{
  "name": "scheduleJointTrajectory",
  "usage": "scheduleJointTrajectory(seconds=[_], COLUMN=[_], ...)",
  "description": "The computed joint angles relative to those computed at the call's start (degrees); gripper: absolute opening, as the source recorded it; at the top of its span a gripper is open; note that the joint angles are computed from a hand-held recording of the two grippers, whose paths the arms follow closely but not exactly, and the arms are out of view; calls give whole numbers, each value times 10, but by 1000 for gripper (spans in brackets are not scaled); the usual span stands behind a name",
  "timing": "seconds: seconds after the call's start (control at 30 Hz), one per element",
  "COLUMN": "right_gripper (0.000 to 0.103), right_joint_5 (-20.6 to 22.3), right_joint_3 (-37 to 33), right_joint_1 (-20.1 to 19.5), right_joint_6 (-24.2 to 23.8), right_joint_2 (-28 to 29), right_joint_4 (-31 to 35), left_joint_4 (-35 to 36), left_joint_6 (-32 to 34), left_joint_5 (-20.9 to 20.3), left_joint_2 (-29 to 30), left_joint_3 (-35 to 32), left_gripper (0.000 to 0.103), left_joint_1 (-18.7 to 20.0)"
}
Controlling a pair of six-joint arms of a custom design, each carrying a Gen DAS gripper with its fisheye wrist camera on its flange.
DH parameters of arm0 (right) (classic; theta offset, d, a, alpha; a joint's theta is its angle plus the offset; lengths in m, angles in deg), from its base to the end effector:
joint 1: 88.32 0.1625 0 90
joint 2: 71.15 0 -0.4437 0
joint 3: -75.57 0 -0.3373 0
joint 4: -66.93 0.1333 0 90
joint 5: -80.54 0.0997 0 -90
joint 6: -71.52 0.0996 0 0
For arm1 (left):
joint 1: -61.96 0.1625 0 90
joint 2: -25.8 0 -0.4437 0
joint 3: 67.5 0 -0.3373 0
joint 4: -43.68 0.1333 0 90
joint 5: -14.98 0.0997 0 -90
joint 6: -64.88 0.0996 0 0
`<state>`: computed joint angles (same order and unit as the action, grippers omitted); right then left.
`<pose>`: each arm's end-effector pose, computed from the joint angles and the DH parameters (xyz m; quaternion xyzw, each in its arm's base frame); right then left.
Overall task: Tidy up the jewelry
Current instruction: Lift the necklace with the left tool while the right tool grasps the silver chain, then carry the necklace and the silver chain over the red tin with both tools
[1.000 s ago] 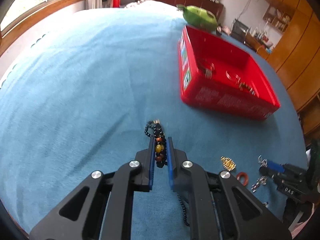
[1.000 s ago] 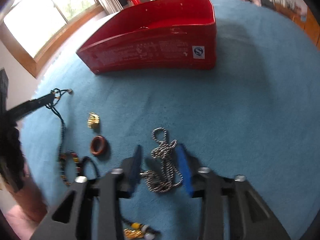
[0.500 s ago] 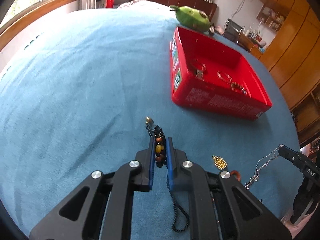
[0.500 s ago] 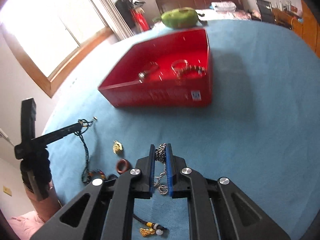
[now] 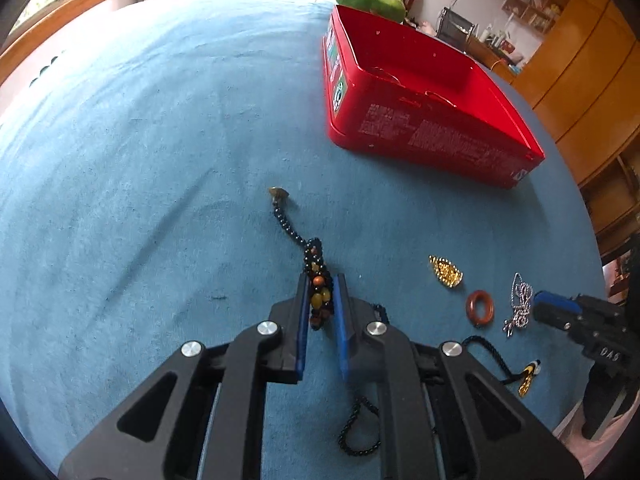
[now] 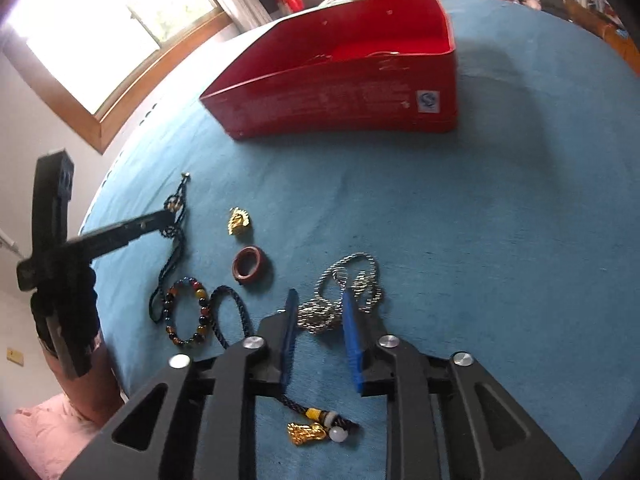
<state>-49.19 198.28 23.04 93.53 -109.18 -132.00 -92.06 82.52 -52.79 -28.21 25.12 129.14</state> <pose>0.2481 -0.4432 0.0711 -0.0766 -0.9191 0.3063 0.2357 -0.0886 -0.6513 0.2319 0.3274 0.9231 -0.0696 0.1895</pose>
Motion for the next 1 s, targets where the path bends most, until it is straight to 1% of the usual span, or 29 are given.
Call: scheduleJointTrajectory(seconds=[0.03, 0.07, 0.1, 0.13, 0.17, 0.2, 0.27, 0.33, 0.37, 0.4, 0.43, 0.47, 0.5, 0.53, 0.57, 0.6, 0.63, 0.67, 0.73, 0.77, 0.83, 1.0], right_gripper=[50, 54, 54, 54, 54, 56, 58, 58, 54, 47, 44, 40, 31, 29, 27, 18, 15, 15, 14, 12, 12, 12], right_joint_5=[-6, -8, -1, 6, 15, 16, -6, -23, -35, -57, -72, -72, -68, -64, -61, -57, -47, -41, -18, -5, 25, 47], right_joint_3=[8, 8, 10, 9, 5, -2, -15, -25, -32, -40, -44, -47, -47, -44, -40, -39, -34, -33, -19, -13, 3, 32], right_joint_1=[0, 0, -3, -5, -8, -9, -2, 6, 10, 15, 20, 21, 20, 19, 18, 17, 15, 12, 5, 2, -6, -4], right_joint_6=[3, 4, 2, 2, -1, -4, -10, -11, -11, -9, -9, -12, -16, -19, -23, -28, -29, -31, -37, -42, -47, -60], right_joint_2=[-4, -3, -1, 0, 3, 10, 19, 25, 28, 33, 37, 40, 41, 41, 41, 44, 43, 42, 36, 33, 23, 1], right_joint_4=[-1, 4, 2, 4, 11, 19, 33, 49, 58, 73, 82, 81, 74, 67, 58, 48, 36, 31, 2, -15, -46, -112], left_joint_4=[-4, -6, -4, -4, -5, -11, -8, -9, -12, -14, -18, -23, -28, -32, -36, -38, -39, -39, -34, -30, -19, -22], left_joint_6=[5, 7, 7, 8, 9, 11, 12, 9, 10, 11, 12, 12, 12, 12, 13, 11, 9, 9, 8, 6, -1, -1], left_joint_5=[4, 5, 5, 7, 9, 11, 13, 17, 19, 20, 22, 26, 30, 33, 34, 34, 34, 33, 26, 20, 3, -26], left_joint_2=[-1, -1, -1, -1, 1, 0, 2, 5, 6, 6, 7, 9, 9, 10, 10, 10, 10, 10, 9, 9, 8, -4], left_joint_3=[3, 5, 4, 5, 5, 10, 10, 11, 12, 13, 15, 17, 20, 22, 25, 28, 30, 30, 29, 26, 17, 10], left_gripper=[12, 15, 18, 25, 30, 31, 31, 31, 32, 32, 32, 32, 31, 29, 25, 23, 20, 16, 14, 10, 8, 7], left_joint_1=[-1, -2, -1, -1, -2, -2, -2, -4, -5, -5, -6, -7, -9, -10, -11, -13, -14, -15, -14, -12, -8, -6])
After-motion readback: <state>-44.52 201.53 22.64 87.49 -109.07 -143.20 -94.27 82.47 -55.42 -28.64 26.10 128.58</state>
